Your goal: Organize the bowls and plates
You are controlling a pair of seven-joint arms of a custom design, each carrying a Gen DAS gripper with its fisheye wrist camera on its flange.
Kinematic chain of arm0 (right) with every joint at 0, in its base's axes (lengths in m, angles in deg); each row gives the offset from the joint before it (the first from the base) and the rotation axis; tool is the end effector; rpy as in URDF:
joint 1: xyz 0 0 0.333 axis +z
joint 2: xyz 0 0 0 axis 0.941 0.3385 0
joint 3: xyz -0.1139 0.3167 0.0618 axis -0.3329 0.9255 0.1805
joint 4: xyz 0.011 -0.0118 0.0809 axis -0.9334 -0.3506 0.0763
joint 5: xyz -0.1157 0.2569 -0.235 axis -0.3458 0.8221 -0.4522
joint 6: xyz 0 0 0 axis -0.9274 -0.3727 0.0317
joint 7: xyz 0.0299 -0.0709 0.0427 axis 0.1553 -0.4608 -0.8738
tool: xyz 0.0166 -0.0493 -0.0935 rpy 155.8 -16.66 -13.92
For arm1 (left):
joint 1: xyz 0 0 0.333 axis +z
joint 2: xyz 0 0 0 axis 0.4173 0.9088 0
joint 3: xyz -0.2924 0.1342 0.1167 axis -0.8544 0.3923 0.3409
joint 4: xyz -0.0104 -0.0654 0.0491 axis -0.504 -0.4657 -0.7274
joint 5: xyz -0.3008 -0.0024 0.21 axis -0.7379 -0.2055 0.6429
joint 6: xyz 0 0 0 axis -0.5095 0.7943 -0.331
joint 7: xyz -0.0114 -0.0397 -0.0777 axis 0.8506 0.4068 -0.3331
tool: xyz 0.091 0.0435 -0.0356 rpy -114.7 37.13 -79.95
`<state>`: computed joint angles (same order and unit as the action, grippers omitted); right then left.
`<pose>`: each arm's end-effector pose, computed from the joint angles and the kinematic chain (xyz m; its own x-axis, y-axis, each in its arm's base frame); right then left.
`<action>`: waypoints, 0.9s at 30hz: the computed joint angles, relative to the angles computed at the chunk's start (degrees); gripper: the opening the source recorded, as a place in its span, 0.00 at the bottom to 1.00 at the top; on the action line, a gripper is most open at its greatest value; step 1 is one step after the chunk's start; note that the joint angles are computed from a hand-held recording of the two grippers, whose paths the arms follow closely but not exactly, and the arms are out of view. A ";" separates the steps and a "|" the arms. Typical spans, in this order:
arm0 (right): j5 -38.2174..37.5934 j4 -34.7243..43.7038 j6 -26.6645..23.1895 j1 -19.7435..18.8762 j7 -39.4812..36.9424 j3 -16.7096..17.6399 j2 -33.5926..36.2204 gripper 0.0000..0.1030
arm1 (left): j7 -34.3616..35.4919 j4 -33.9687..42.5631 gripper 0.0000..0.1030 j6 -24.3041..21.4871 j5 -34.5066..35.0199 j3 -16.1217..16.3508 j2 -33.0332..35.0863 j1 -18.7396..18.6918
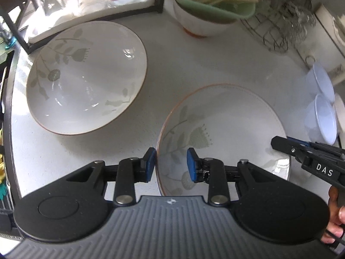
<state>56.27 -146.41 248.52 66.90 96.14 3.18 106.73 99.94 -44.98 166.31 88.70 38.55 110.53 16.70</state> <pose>0.6484 0.0015 0.3252 0.0824 -0.9322 -0.3525 -0.8654 0.1085 -0.4892 0.7089 -0.2206 0.3369 -0.0333 -0.9864 0.1611 -0.9532 -0.0171 -0.3018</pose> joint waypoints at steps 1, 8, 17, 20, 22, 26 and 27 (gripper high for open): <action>0.70 -0.18 0.91 -0.27 -1.23 0.49 -0.21 0.15 | -0.53 -0.27 0.34 0.24 0.05 0.17 -0.36 -0.17; 9.14 -1.04 3.60 -2.76 -12.84 3.48 -2.41 0.15 | -5.36 -5.99 0.34 5.79 0.64 0.97 -5.26 -0.77; 24.11 -2.58 3.02 -2.70 -27.41 1.64 -7.85 0.15 | -14.06 -11.19 0.34 12.62 8.24 3.53 -12.20 -4.46; 28.95 -3.28 1.85 -2.40 -32.64 0.17 -10.24 0.15 | -16.38 -12.76 0.34 14.78 10.21 3.94 -14.17 -5.38; 32.08 -3.82 0.82 -2.06 -36.20 -0.97 -11.84 0.15 | -18.68 -12.73 0.34 14.98 12.81 5.14 -14.77 -6.95; 36.46 -5.16 -1.03 -0.99 -40.12 -3.93 -15.36 0.15 | -22.24 -12.84 0.34 16.37 15.48 5.35 -15.90 -8.45; 37.11 -5.38 -1.54 -0.64 -40.95 -4.71 -16.06 0.15 | -23.17 -12.88 0.34 16.67 16.64 5.65 -16.25 -9.08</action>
<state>93.38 -151.78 246.98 66.26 55.19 -1.54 90.67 76.77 -57.86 182.98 105.34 44.20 94.28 7.62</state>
